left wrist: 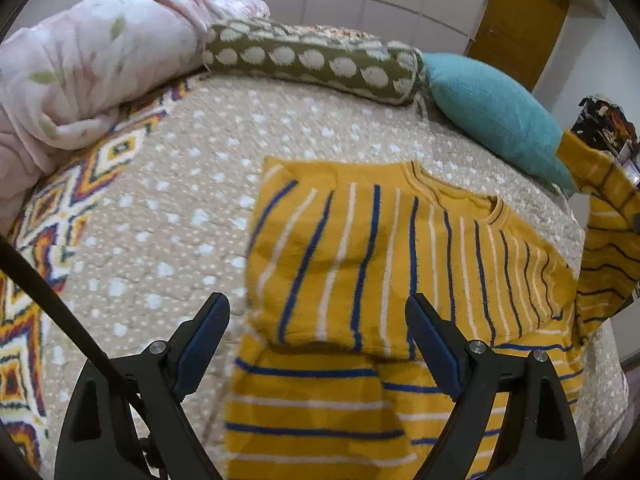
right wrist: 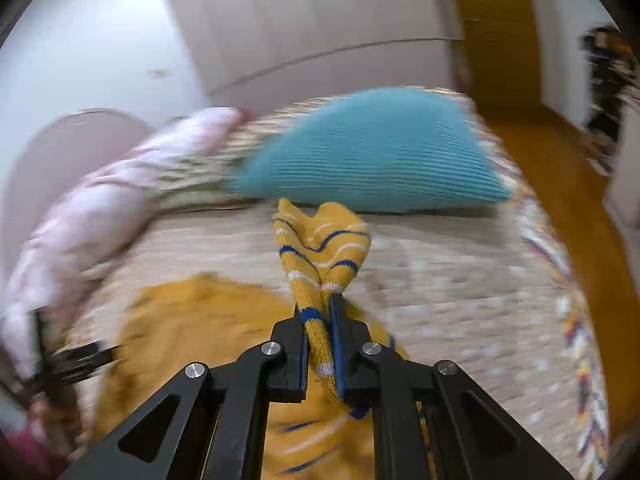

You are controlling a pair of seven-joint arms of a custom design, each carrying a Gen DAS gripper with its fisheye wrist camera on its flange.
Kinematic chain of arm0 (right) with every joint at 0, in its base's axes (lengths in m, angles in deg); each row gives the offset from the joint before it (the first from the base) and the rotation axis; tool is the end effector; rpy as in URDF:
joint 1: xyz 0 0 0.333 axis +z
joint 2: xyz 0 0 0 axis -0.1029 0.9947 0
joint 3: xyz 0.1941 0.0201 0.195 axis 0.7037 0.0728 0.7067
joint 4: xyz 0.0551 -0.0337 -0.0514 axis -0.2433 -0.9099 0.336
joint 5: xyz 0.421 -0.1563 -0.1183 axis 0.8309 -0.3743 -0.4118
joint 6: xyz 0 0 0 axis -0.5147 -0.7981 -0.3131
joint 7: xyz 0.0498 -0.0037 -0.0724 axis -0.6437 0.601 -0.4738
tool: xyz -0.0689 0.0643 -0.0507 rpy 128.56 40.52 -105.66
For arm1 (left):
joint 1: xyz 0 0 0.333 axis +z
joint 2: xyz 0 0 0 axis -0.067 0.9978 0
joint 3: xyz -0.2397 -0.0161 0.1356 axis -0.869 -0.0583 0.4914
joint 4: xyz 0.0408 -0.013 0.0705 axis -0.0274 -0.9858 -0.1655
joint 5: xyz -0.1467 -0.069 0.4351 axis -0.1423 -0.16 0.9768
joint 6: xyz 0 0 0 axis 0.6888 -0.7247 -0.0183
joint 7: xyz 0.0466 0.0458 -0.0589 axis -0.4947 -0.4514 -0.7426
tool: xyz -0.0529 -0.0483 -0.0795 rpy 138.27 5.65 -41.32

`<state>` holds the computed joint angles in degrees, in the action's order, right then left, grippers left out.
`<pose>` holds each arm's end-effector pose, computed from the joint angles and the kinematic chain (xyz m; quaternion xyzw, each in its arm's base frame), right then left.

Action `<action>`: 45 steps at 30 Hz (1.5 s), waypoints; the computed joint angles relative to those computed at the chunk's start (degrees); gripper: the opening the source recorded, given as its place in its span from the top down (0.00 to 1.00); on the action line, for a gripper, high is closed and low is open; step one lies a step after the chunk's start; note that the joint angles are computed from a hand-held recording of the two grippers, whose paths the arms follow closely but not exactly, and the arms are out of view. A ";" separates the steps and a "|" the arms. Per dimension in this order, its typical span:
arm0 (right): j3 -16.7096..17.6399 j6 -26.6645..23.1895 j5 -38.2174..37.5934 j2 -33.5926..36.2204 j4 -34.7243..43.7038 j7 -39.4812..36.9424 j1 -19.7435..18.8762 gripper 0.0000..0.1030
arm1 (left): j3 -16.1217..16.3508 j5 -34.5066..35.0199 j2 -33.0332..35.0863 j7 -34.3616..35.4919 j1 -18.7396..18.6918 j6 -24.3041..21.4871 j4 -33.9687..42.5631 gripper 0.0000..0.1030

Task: Fold small clothes
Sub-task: 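Grasp the other sleeve with the right tool, fold it across the body, release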

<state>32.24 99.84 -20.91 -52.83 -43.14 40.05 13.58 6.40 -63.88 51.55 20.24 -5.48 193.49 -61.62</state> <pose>0.5914 0.2433 0.5252 -0.6175 0.6758 -0.0562 0.3986 0.6303 -0.0716 0.5426 -0.6120 0.7238 -0.2891 0.1341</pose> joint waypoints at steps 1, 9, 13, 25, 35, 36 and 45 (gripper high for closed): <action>-0.46 -0.20 4.90 -0.87 -0.03 -4.24 1.47 0.90 | 0.21 -0.26 -0.71 0.27 0.11 0.53 -0.49 0.14; -0.25 -16.07 26.82 2.66 8.53 -28.92 7.30 0.89 | 2.21 -4.22 -3.18 1.82 0.87 0.52 -1.53 0.14; 3.11 -19.97 16.37 13.25 16.93 -21.11 6.11 0.89 | 2.25 -5.08 -3.01 3.08 0.65 -1.56 -1.78 0.14; 3.70 -5.64 -12.13 17.85 15.31 8.34 6.35 0.36 | 1.41 -7.57 -2.46 8.30 -0.19 -3.13 -2.26 0.14; 6.80 -4.08 -6.17 16.61 15.35 0.60 6.36 0.34 | 0.53 -7.71 0.40 9.38 -0.73 -3.51 0.31 0.14; 6.23 -4.41 -8.97 18.27 16.80 2.83 7.15 0.34 | 0.44 -8.24 0.66 10.20 -0.93 -3.74 0.74 0.14; 3.17 -3.93 -16.96 25.25 22.10 21.67 8.16 0.33 | -0.81 -11.17 6.04 10.57 -1.14 -10.04 7.36 0.14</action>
